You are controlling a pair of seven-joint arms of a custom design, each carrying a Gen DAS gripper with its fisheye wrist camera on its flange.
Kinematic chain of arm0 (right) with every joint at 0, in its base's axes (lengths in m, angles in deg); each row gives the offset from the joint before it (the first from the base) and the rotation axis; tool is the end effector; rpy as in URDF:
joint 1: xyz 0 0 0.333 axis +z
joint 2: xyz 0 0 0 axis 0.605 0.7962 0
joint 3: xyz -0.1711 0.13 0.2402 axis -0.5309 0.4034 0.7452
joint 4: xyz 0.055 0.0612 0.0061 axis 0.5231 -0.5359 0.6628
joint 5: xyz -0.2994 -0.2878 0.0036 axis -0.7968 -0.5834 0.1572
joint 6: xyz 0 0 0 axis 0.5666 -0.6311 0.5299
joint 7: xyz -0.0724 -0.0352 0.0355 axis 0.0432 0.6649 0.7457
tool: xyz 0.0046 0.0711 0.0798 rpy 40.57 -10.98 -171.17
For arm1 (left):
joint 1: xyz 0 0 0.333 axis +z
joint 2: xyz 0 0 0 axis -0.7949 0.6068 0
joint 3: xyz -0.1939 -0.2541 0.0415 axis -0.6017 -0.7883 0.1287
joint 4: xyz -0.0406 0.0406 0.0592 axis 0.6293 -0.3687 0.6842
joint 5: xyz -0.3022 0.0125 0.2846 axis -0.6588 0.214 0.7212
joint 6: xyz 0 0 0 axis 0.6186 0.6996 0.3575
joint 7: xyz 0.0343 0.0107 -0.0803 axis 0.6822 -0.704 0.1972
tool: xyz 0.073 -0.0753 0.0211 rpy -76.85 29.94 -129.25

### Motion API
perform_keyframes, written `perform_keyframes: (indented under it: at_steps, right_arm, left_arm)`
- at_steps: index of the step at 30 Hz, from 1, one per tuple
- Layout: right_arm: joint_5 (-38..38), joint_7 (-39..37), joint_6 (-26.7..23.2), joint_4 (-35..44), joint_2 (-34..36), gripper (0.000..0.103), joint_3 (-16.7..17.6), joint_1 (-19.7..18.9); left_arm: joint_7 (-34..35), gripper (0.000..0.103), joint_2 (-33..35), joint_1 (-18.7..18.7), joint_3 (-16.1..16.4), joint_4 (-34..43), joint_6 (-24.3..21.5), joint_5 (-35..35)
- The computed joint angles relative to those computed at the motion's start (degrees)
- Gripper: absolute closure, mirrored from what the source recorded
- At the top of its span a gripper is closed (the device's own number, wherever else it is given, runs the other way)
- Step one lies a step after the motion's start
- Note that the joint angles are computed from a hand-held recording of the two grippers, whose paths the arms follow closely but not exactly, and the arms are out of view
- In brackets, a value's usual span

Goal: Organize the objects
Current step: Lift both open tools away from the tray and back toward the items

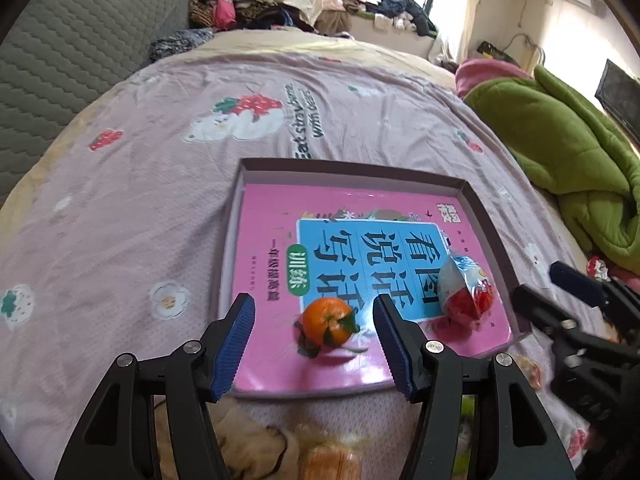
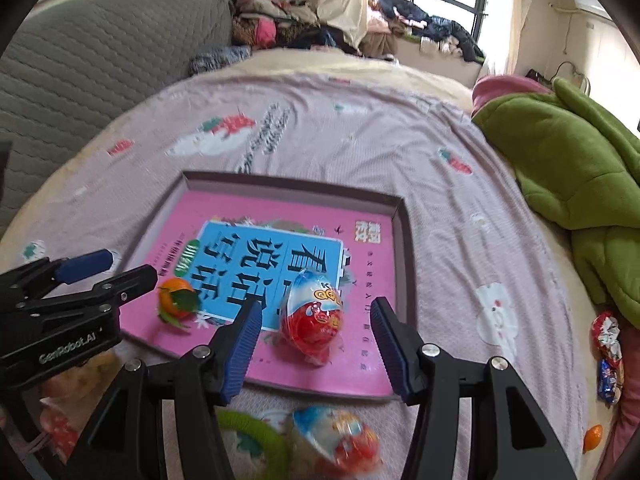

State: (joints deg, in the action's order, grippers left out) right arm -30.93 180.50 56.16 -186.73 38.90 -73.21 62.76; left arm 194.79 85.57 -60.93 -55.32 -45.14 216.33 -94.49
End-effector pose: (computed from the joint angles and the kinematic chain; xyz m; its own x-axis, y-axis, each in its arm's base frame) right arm 0.4899 0.3342 0.5156 -0.2416 -0.9675 0.0747 -0.7672 0.1433 -0.6252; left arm 0.5930 -0.1989 0.4812 -0.4442 -0.8794 0.1711 -0.7568 0.2660 -0.5971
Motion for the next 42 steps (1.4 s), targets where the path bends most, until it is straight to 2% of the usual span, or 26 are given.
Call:
perform_keyframes:
  at_steps: [5, 15, 28, 42]
  right_arm:
    - [-2.3, 3.1, -1.3, -2.7, -5.4, 0.047, 1.9, 0.3]
    - [-2.4, 4.1, -4.9, -3.0, -10.1, 0.047, 5.7, 0.2]
    - [-4.3, 6.0, -9.8, -1.4, -12.0, 0.047, 9.6, 2.6]
    - [-7.4, 7.9, -15.9, 0.9, -11.0, 0.047, 12.2, 6.0]
  left_arm:
    - [1.8, 0.04, -4.1, 0.3, 1.0, -3.6, 1.3, -3.0]
    - [4.2, 0.04, -14.0, -1.3, 4.6, -9.2, -0.6, -4.3]
    - [5.9, 0.04, -25.2, -3.6, 9.2, -16.3, -1.1, -2.8]
    - [8.1, 0.04, -30.8, -4.7, 11.8, -21.6, -0.8, -1.2]
